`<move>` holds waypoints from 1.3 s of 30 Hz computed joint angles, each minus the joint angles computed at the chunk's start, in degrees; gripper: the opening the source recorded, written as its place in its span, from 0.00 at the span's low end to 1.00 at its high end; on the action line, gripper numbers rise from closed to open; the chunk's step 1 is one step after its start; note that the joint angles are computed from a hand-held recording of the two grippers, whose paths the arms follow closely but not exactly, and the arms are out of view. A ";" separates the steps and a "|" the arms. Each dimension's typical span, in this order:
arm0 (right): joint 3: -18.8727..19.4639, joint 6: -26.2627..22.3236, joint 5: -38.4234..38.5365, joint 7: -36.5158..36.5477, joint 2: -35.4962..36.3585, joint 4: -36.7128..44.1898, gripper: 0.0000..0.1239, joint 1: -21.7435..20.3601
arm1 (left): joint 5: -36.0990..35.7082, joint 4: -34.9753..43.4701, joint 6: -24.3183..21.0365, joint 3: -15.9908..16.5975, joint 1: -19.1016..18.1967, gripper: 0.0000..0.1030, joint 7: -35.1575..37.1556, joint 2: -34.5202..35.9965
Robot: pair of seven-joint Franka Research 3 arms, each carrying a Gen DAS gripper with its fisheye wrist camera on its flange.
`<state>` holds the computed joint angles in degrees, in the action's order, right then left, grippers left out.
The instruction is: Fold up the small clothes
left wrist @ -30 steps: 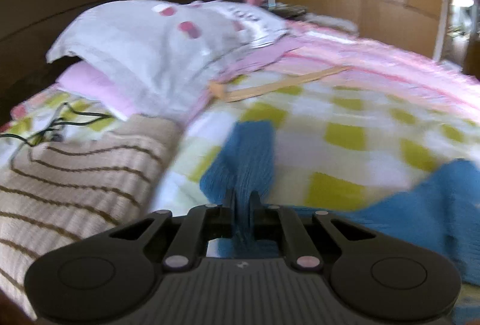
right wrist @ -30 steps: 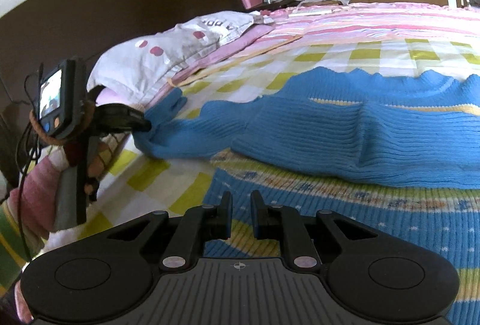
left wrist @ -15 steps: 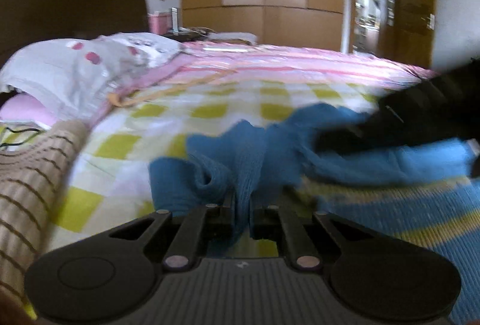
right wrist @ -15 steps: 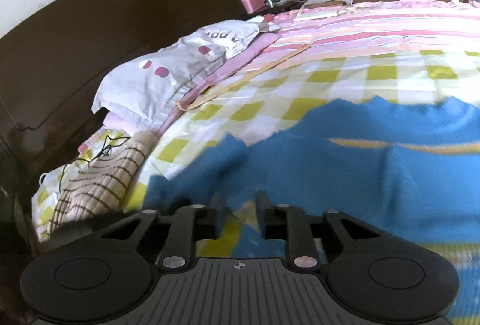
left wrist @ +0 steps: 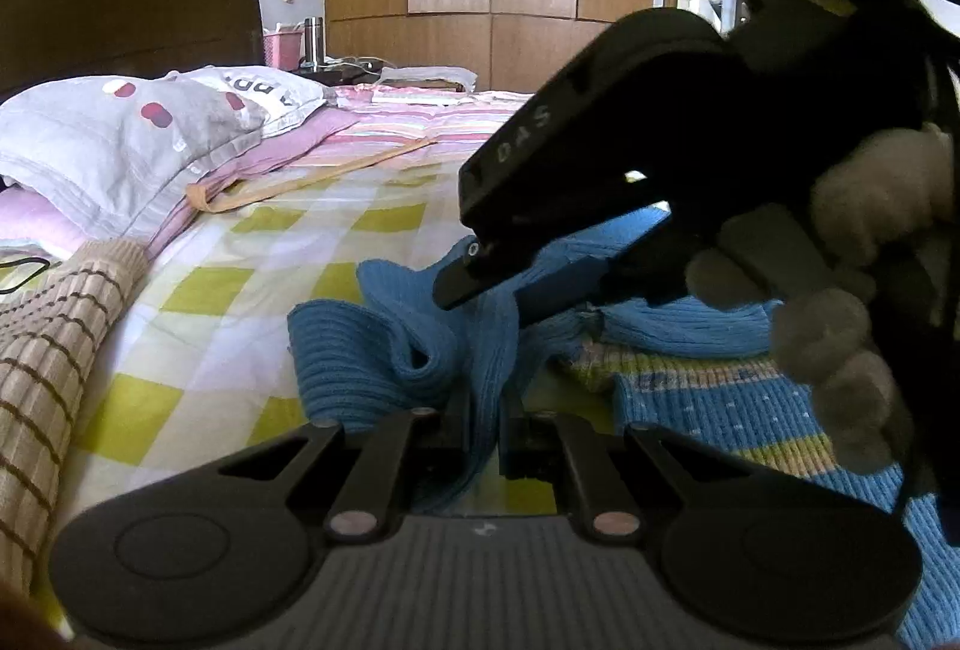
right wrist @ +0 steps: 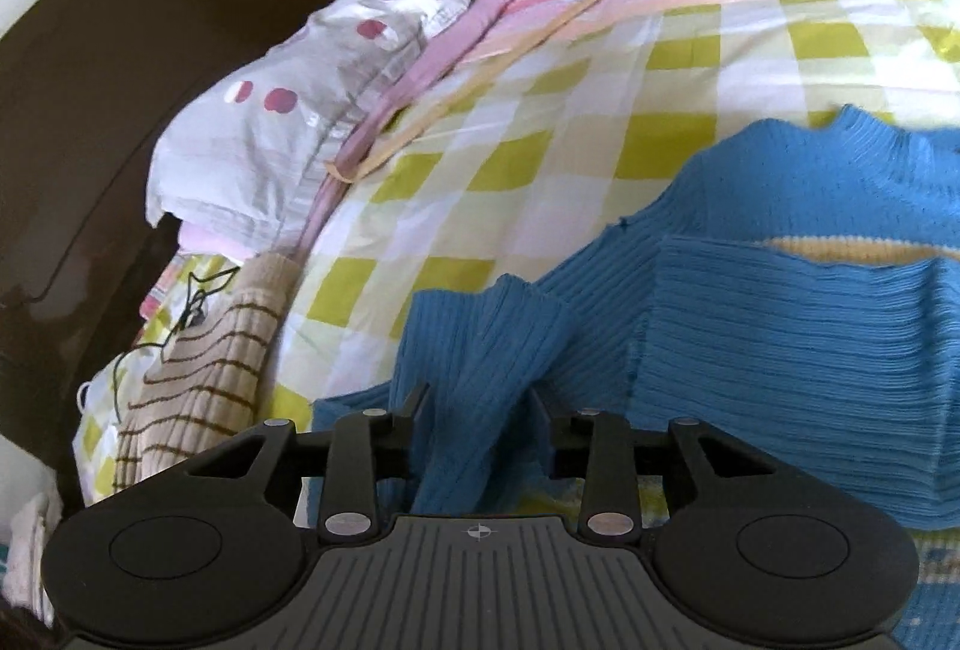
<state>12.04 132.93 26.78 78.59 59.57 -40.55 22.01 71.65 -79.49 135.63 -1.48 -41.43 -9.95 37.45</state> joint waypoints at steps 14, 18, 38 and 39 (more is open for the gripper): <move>0.76 15.04 3.67 -1.50 -7.13 -9.79 0.07 -4.32 | 5.85 -1.05 -0.84 0.02 -0.77 0.54 -4.34 -0.98; 0.83 18.56 5.38 -1.91 -8.93 -12.18 0.06 -6.78 | 3.77 1.92 -1.28 -0.52 -0.50 0.54 -1.38 0.82; 4.54 33.41 22.51 -13.77 -19.20 -37.58 0.08 -20.71 | -19.02 40.24 -7.07 3.19 -3.76 0.55 33.37 24.32; 4.74 33.22 23.02 -13.75 -19.24 -38.15 0.09 -21.11 | -19.90 40.43 -7.43 3.68 -4.06 0.55 34.22 24.43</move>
